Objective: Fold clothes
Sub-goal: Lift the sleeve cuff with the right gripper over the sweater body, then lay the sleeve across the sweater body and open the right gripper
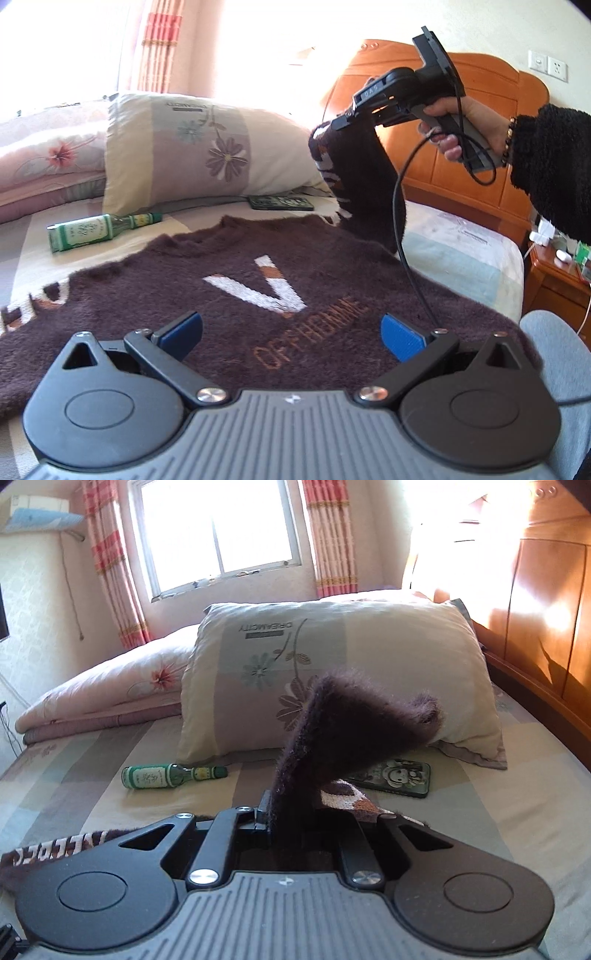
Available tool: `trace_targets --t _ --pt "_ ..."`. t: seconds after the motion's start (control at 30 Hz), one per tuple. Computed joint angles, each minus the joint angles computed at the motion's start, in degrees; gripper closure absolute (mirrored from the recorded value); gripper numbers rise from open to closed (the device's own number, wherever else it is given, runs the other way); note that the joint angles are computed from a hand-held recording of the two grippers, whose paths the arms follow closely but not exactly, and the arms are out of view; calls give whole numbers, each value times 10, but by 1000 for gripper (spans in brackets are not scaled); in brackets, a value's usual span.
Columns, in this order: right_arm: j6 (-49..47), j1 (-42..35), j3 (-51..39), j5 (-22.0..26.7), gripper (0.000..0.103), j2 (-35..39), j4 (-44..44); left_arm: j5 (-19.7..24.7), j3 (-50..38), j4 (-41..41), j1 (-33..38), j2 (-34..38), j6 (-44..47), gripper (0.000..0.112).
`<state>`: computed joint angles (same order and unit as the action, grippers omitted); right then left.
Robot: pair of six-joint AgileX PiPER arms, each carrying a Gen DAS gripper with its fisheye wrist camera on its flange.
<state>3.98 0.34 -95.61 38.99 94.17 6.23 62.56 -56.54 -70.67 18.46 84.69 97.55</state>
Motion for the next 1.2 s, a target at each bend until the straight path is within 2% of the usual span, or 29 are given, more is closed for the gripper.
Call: trace_targets --t 0.33,0.47,0.7,0.9,1.1,1.2 --pt "31 123 -82 36 88 79 -133 40 -15 -25 40 5 -2 10" --pt "43 152 -80 29 88 105 -153 45 -16 -28 47 4 -5 10" --pt "73 195 -129 34 88 172 -198 53 -19 -32 54 7 -9 10" --pt "141 218 -137 6 88 204 -262 54 -19 -33 61 9 -10 10" --pt "123 221 -121 6 88 230 -218 58 -23 -36 65 14 -19 10" --pt "142 228 -98 -14 88 238 -231 57 -22 -37 64 13 -20 10"
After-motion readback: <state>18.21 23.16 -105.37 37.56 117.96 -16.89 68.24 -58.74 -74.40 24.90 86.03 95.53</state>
